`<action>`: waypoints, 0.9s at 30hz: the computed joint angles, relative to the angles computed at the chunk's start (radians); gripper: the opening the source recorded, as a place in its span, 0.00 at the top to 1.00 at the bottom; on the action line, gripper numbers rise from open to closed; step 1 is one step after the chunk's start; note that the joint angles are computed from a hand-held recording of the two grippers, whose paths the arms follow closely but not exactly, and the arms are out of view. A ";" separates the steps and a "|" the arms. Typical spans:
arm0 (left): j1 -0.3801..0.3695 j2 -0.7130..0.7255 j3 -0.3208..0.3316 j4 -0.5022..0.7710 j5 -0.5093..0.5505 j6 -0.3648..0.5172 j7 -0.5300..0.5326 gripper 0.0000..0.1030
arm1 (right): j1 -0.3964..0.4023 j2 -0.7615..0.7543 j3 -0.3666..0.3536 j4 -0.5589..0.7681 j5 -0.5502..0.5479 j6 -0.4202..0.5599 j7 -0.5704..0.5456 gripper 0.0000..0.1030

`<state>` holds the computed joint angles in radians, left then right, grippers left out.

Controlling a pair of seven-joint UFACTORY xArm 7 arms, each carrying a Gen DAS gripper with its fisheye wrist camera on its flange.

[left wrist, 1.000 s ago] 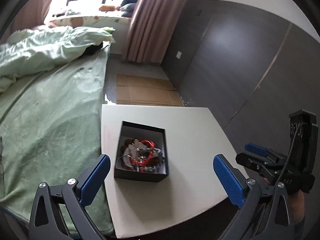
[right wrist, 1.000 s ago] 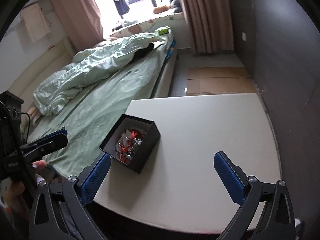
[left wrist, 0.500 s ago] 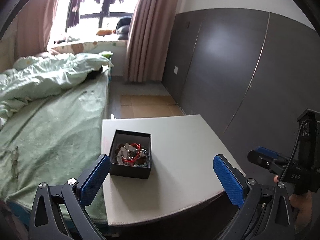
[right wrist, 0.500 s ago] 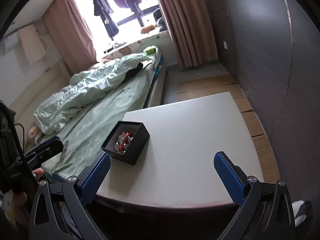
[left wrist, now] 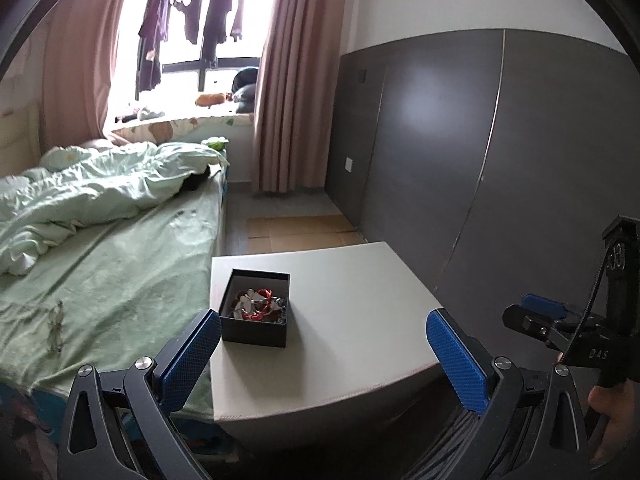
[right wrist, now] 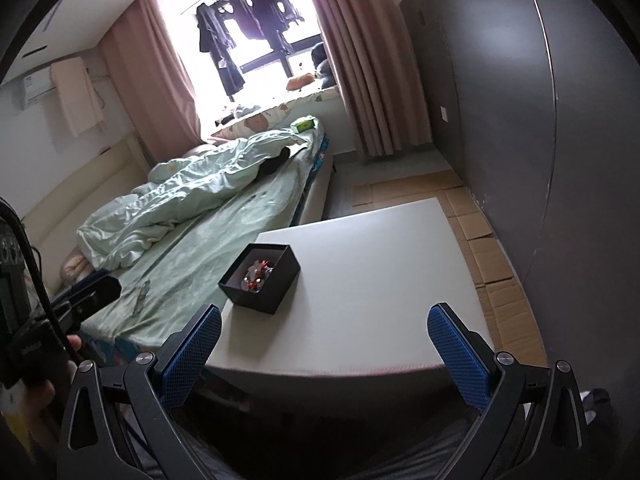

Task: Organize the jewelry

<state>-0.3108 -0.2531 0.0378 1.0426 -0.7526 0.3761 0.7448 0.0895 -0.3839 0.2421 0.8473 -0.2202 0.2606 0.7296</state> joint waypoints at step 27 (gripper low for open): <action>-0.070 -0.164 0.050 -0.127 0.144 -0.026 -0.130 0.00 | -0.020 -0.165 0.053 -0.058 -0.010 0.065 0.010 0.00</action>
<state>-0.3811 -0.4172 0.0883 0.9155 -0.6091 0.3500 0.6143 0.0700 -0.5492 0.2954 0.7892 -0.2302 0.3256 0.7399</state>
